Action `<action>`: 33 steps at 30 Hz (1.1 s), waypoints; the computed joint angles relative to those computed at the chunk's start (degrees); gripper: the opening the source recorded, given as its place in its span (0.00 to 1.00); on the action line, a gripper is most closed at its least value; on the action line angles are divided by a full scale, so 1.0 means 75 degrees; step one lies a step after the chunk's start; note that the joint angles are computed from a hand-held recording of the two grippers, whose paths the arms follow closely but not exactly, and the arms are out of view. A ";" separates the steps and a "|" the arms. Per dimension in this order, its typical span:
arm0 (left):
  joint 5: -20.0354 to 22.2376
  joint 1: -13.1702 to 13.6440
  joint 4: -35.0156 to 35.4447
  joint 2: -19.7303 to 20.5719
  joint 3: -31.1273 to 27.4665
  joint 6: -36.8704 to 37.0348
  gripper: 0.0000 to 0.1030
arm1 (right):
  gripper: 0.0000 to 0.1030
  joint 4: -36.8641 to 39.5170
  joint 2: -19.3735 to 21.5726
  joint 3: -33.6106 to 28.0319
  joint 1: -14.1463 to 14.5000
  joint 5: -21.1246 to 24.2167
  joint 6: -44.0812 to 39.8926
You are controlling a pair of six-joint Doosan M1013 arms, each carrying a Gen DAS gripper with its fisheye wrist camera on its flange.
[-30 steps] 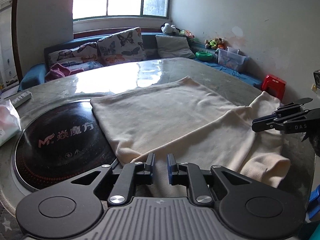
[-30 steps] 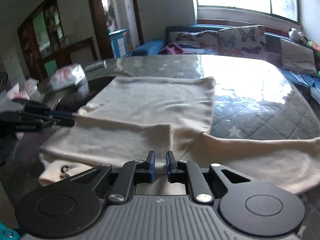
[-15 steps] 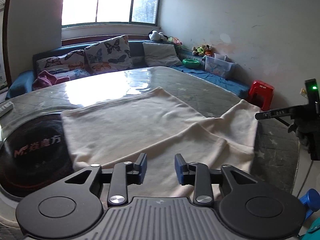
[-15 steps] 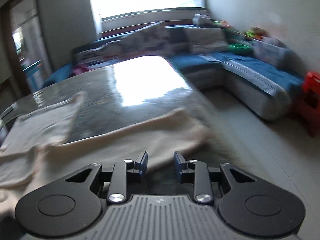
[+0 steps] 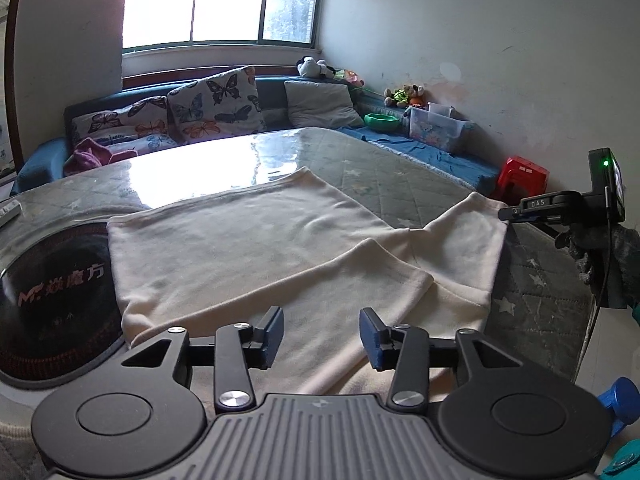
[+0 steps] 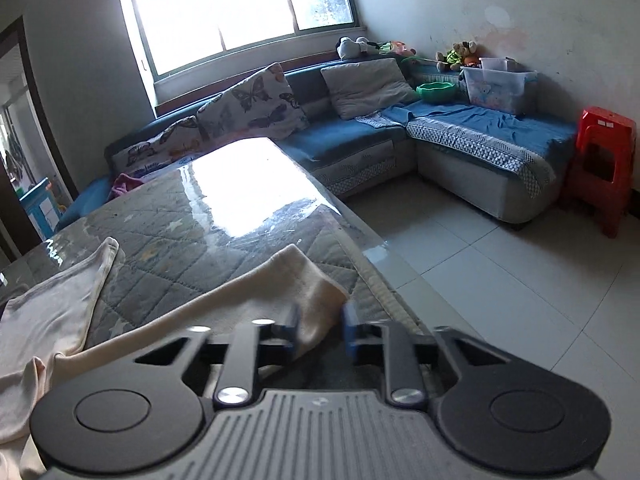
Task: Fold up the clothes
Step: 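Grasp the other sleeve cuff with the right gripper and lift it, then fold the held sleeve across the body with the right gripper and release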
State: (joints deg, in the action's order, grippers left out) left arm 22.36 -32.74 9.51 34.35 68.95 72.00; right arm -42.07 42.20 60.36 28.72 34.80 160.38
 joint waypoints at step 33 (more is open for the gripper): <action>-0.0579 -0.0050 0.2653 -0.0758 0.1398 -0.3626 0.53 | 0.04 0.8225 0.1242 -0.3276 0.0763 -0.0461 -1.0938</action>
State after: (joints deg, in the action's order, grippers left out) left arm 18.02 -33.11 29.41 28.67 79.43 44.80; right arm 19.61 51.52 35.79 34.44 31.34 78.34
